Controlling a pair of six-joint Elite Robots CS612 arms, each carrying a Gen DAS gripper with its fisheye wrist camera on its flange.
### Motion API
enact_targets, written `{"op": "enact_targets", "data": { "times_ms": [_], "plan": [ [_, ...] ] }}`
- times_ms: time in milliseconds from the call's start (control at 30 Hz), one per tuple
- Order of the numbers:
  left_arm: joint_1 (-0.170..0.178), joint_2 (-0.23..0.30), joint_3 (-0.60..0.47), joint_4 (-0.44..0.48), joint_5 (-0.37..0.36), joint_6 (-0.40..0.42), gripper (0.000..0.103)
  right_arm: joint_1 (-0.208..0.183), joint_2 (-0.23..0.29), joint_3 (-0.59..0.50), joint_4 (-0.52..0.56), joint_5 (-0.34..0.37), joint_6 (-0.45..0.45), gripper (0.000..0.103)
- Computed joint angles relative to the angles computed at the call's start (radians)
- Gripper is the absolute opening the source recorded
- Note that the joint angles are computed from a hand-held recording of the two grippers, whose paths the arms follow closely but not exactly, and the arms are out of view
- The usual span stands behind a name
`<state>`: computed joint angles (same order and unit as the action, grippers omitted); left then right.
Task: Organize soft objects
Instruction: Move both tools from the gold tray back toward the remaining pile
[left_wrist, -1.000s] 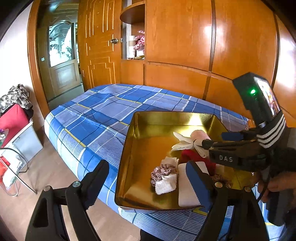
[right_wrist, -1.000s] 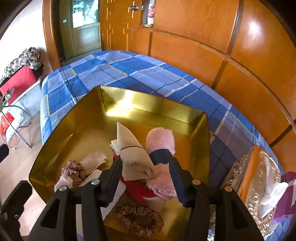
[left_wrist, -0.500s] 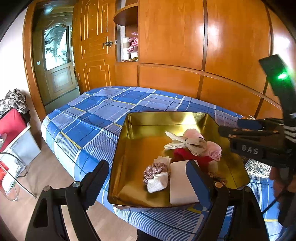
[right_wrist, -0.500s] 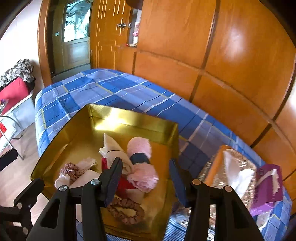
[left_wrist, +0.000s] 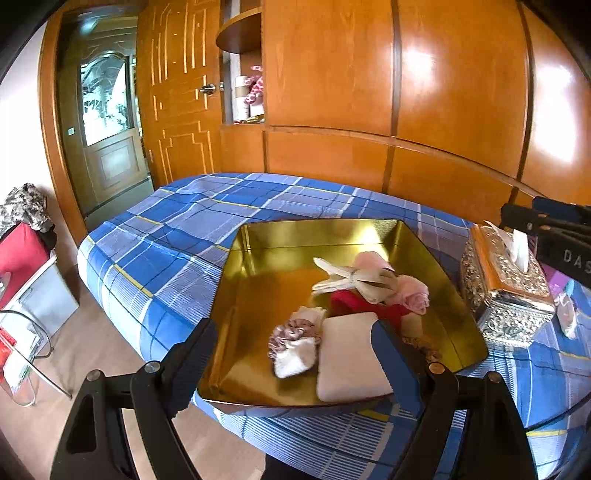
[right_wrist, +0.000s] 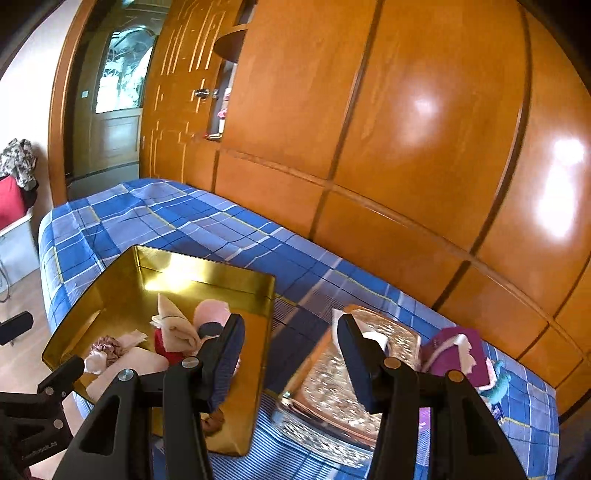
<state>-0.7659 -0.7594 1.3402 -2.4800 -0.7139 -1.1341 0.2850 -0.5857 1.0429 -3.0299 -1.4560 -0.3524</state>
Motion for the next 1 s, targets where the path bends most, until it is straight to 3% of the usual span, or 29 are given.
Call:
{"op": "enact_targets", "data": {
  "times_ms": [333, 1000],
  "plan": [
    [-0.013, 0.021, -0.046, -0.035, 0.003, 0.098, 0.086, -0.034, -0.028, 0.049, -0.051, 0.000, 0.063, 0.053],
    [-0.030, 0.090, -0.182, -0.125, -0.027, 0.361, 0.086, -0.099, -0.048, 0.082, -0.134, -0.085, 0.156, 0.053]
  ]
}}
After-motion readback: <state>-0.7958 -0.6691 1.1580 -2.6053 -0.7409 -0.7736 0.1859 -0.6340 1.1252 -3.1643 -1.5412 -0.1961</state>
